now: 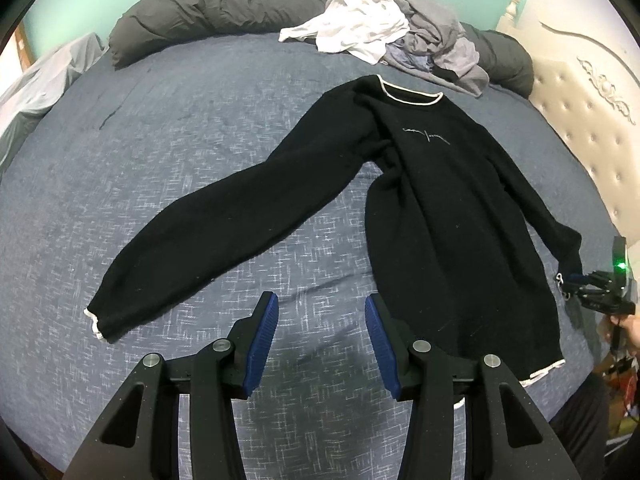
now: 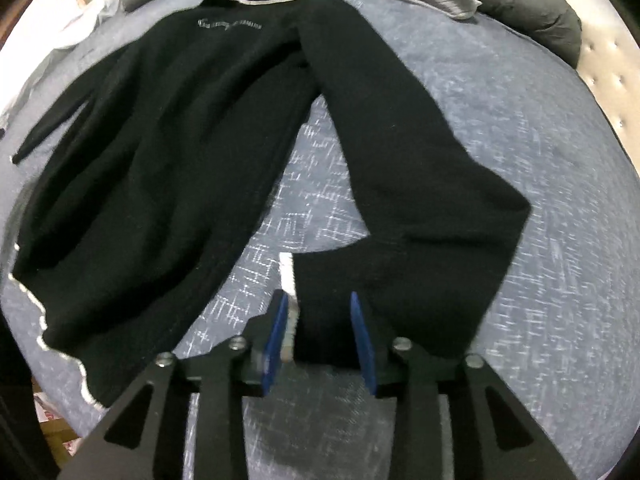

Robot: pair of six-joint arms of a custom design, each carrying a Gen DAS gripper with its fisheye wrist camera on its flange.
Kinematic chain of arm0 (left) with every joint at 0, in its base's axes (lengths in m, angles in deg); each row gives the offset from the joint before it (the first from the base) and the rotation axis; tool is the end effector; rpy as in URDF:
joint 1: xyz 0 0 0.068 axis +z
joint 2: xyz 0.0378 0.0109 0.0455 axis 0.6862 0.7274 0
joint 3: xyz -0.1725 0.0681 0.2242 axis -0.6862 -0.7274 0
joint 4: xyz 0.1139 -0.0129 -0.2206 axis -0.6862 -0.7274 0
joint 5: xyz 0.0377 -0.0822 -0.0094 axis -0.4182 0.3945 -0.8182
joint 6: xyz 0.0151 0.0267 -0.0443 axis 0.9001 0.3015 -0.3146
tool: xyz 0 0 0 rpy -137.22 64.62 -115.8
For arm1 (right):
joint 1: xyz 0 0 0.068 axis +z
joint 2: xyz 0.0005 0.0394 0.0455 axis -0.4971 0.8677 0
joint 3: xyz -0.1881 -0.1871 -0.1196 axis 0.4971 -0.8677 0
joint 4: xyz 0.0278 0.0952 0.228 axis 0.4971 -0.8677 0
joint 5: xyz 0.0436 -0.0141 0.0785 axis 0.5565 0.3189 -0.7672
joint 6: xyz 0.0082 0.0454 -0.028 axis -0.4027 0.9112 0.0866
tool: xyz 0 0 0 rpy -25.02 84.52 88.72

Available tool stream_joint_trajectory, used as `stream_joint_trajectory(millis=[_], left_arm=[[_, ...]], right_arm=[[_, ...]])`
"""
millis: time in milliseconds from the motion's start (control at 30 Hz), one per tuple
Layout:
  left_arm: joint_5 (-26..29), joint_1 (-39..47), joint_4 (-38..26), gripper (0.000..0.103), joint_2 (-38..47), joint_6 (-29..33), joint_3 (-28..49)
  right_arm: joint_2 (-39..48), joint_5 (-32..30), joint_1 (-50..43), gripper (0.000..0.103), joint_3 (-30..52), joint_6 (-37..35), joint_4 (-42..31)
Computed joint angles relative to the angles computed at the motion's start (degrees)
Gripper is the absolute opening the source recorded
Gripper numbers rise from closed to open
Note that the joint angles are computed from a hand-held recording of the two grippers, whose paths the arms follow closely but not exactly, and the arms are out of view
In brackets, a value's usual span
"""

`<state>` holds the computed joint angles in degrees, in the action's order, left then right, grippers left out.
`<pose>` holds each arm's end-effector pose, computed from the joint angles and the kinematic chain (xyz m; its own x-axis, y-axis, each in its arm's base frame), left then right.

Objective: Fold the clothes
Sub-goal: 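Pull the sleeve cuff outward from the body with the right tool and release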

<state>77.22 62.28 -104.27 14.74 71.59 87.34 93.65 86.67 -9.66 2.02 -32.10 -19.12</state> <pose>0.1846 0.0501 0.2971 -0.8672 0.0938 -0.4890 0.1833 0.9733 -0.1384 0.1687 0.0589 0.1954 -0.9123 -0.2381 -0.3332 -0.2377 0.9704 -0.0428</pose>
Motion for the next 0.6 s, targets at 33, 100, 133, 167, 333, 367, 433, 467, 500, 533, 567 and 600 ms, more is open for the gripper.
stream_joint_trajectory(millis=[33, 100, 133, 167, 333, 367, 433, 467, 500, 533, 567, 600], left_arm=[[-0.1, -0.1, 0.1, 0.049, 0.0, 0.0, -0.1], [-0.1, -0.4, 0.3, 0.049, 0.0, -0.4, -0.3], [0.0, -0.3, 0.4, 0.049, 0.1, -0.4, -0.3], [0.1, -0.3, 0.5, 0.049, 0.1, -0.5, -0.4], [-0.1, -0.2, 1.0, 0.049, 0.4, -0.3, -0.8], [0.0, -0.2, 1.0, 0.049, 0.5, -0.3, -0.9], [0.0, -0.1, 1.1, 0.049, 0.6, -0.1, -0.9], [0.1, 0.0, 1.1, 0.049, 0.6, -0.1, -0.9], [0.2, 0.2, 1.0, 0.049, 0.6, 0.0, -0.9], [0.4, 0.4, 0.9, 0.049, 0.7, 0.1, -0.8], [0.5, 0.5, 0.8, 0.049, 0.8, 0.1, -0.7], [0.7, 0.8, 0.7, 0.049, 0.9, 0.1, -0.5]], right_arm=[[1.1, 0.7, 0.7, 0.042, -0.4, 0.3, 0.9], [3.0, 2.0, 1.8, 0.042, -1.2, 0.8, 2.5], [2.9, 2.3, 2.0, 0.042, -1.6, 1.1, 3.0], [2.7, 2.5, 2.2, 0.043, -2.0, 1.4, 3.4], [-0.9, 1.9, 0.2, 0.013, -3.6, -0.9, 3.7], [-2.3, 1.1, -1.4, 0.009, -3.8, -1.6, 3.3], [-5.8, -1.9, -6.2, 0.007, -4.1, -3.6, 2.2], [-7.7, -3.5, -8.7, 0.006, -4.1, -5.0, 1.2], [-9.8, -5.2, -11.4, 0.006, -3.9, -6.8, -0.2], [-11.7, -7.1, -14.3, 0.006, -3.6, -8.7, -1.7], [-13.6, -9.1, -17.7, 0.006, -3.1, -11.1, -3.2], [-15.4, -11.5, -22.3, 0.006, -2.5, -14.2, -5.0]])
